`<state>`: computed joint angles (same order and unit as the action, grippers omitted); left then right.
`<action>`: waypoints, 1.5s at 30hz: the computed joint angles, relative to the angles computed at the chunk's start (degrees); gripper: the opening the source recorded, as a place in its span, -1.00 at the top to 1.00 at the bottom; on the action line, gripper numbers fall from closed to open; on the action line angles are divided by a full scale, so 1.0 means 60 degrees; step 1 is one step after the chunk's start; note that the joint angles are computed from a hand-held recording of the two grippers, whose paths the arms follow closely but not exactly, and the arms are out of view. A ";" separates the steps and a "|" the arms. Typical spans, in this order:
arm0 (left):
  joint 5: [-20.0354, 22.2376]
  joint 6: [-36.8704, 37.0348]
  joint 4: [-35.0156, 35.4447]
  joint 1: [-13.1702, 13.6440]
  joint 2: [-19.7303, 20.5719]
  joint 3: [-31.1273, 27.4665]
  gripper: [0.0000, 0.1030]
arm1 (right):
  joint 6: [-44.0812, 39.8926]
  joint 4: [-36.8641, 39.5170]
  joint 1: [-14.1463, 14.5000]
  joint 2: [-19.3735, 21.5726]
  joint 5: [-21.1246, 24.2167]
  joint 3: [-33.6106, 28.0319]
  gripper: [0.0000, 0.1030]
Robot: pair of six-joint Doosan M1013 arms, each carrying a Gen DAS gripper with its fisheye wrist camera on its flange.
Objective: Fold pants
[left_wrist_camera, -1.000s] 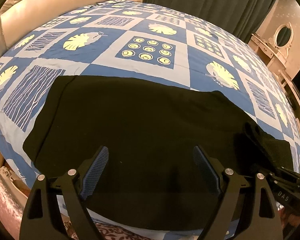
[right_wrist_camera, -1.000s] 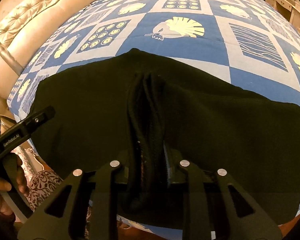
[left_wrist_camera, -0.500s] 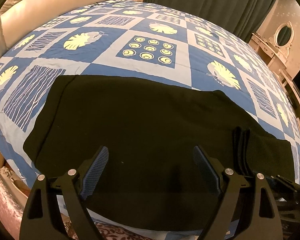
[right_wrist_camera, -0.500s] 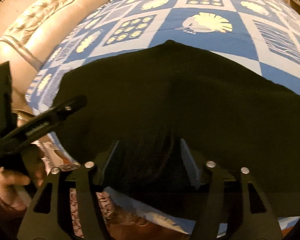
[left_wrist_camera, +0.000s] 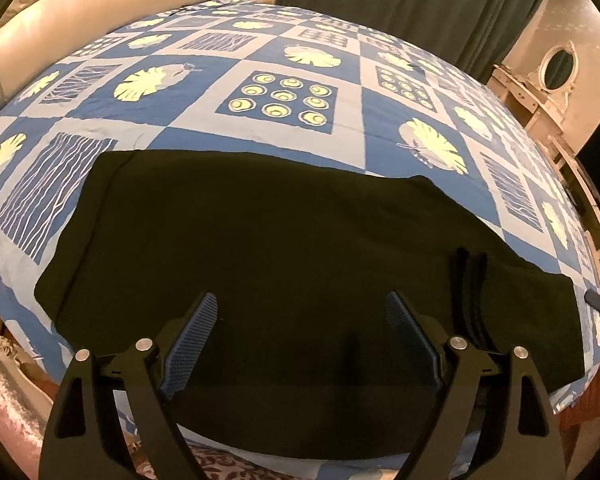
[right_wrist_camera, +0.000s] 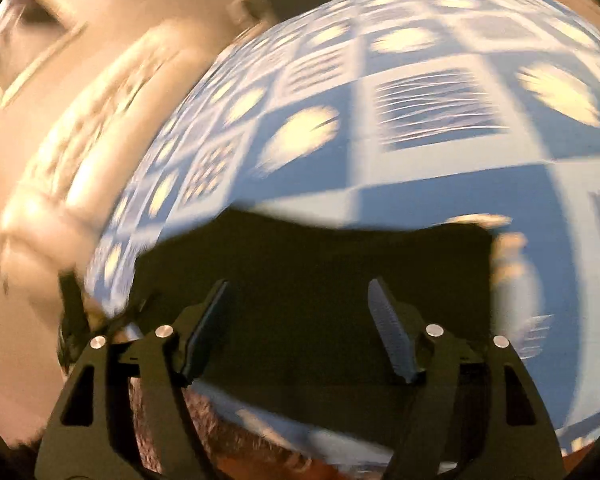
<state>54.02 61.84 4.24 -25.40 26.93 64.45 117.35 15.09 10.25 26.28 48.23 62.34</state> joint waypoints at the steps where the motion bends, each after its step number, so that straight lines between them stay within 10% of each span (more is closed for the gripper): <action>1: -0.0051 0.0024 -0.0019 -0.0014 -0.0011 0.0013 -0.65 | -0.0021 0.0451 -0.0332 -0.0233 -0.0281 0.0511 -0.38; 15: 0.0021 0.0397 -0.0216 -0.0129 0.0019 0.0022 -0.65 | -0.4813 0.9213 -0.1788 -0.0200 -0.1794 0.3033 -0.33; 20: 0.0063 0.0344 -0.0232 -0.0107 0.0039 0.0017 -0.65 | -0.4408 0.8589 -0.1872 -0.0193 -0.1595 0.3053 0.38; 25: 0.0082 0.0395 -0.0168 -0.0111 0.0048 0.0018 -0.65 | -0.3719 0.7475 -0.1785 -0.0243 -0.1746 0.3013 0.54; 30: 0.0089 0.0423 -0.0100 -0.0123 0.0040 0.0031 -0.65 | -0.4055 0.8260 -0.1843 -0.0315 -0.1708 0.3213 0.40; 35: 0.0065 0.0397 -0.0149 -0.0122 0.0042 0.0026 -0.65 | -0.4921 0.9201 -0.1864 -0.0633 -0.1339 0.3608 -0.23; 45: 0.0051 0.0426 -0.0126 -0.0148 0.0023 0.0042 -0.65 | -0.6064 1.0170 -0.1787 -0.1307 -0.0324 0.4621 -0.27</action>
<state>54.33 64.40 3.48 -26.29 27.06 64.70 80.97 76.11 -0.48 18.44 46.29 90.07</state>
